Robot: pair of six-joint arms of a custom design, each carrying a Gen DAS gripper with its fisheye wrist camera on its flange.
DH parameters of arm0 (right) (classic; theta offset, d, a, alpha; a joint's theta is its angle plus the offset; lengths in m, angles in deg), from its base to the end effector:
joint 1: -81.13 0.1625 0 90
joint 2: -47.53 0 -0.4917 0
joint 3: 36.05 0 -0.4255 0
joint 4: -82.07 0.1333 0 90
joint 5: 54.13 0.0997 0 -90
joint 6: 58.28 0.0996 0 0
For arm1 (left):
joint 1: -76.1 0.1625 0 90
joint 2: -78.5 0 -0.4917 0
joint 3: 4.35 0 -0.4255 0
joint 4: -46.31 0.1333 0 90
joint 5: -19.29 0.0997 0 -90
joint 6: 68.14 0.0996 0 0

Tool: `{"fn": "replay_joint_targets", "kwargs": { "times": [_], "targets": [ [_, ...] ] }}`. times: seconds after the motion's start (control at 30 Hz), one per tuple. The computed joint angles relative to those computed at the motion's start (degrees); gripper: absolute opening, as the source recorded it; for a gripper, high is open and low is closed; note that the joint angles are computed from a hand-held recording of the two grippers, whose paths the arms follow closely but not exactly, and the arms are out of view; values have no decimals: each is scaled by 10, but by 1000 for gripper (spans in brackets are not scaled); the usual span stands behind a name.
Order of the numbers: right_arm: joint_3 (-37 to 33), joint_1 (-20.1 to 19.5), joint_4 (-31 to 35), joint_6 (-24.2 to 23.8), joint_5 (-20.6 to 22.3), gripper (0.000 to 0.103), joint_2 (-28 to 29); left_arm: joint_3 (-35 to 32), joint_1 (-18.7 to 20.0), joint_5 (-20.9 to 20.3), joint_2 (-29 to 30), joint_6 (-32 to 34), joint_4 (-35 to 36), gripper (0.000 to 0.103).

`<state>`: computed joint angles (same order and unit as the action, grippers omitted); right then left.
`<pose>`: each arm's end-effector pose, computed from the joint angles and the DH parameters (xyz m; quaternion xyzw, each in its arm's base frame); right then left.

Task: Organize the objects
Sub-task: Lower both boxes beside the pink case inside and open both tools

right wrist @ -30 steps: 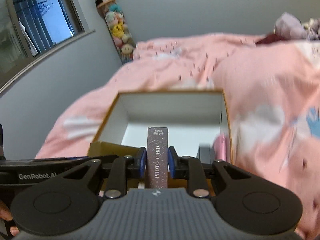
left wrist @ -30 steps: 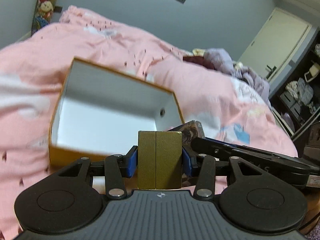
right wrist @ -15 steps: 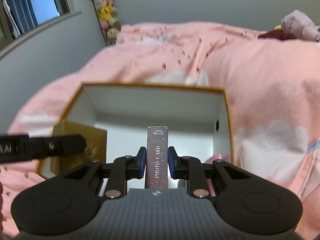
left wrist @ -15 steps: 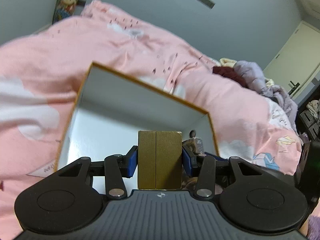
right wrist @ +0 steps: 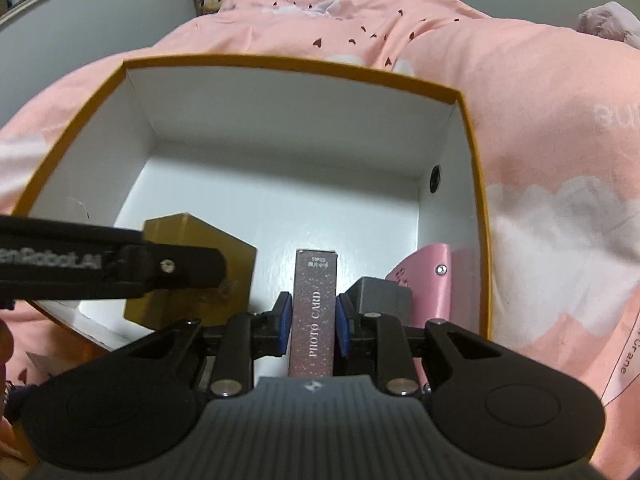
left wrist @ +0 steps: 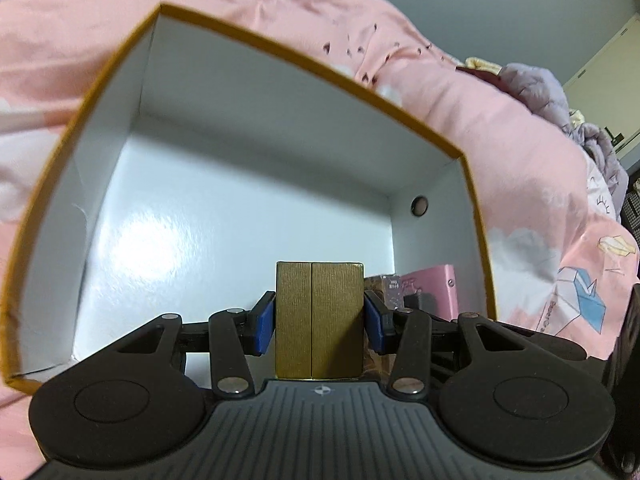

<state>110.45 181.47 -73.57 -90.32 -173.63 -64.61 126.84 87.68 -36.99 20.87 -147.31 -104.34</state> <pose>0.1360 -0.2762 0.3555 0.2726 -0.8931 0.2099 0.2899 -0.4151 -0.2776 0.0667 0.0264 0.9511 -0.2618 0.1615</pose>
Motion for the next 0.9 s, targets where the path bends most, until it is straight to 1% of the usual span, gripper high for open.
{"fn": "replay_joint_targets", "kwargs": {
  "times": [0.1,0.33,0.4,0.47,0.5,0.6,0.67,0.77,0.9],
  "targets": [
    [-1,-1,-7,3,0,24,9,-2,6,-12,5,10,-4,52],
    [-11,0,25,5,18,26,-29,-8,12,-24,10,14,9,52],
    [-9,6,15,4,11,34,-43,-16,11,-19,14,21,25,52],
    [-6,8,1,0,8,34,-58,-28,11,-19,18,30,55,52],
    [-5,8,-5,3,7,34,-67,-30,12,-21,20,34,59,52],
    [-8,-1,-2,12,14,35,-83,-32,17,-36,28,41,42,52],
    [-9,-6,5,17,14,35,-83,-32,17,-43,35,46,32,52],
    [-8,-24,16,20,18,35,-91,-36,15,-47,41,50,32,52],
    [-8,-40,25,31,29,35,-97,-24,16,-52,41,45,8,52]
  ]
}}
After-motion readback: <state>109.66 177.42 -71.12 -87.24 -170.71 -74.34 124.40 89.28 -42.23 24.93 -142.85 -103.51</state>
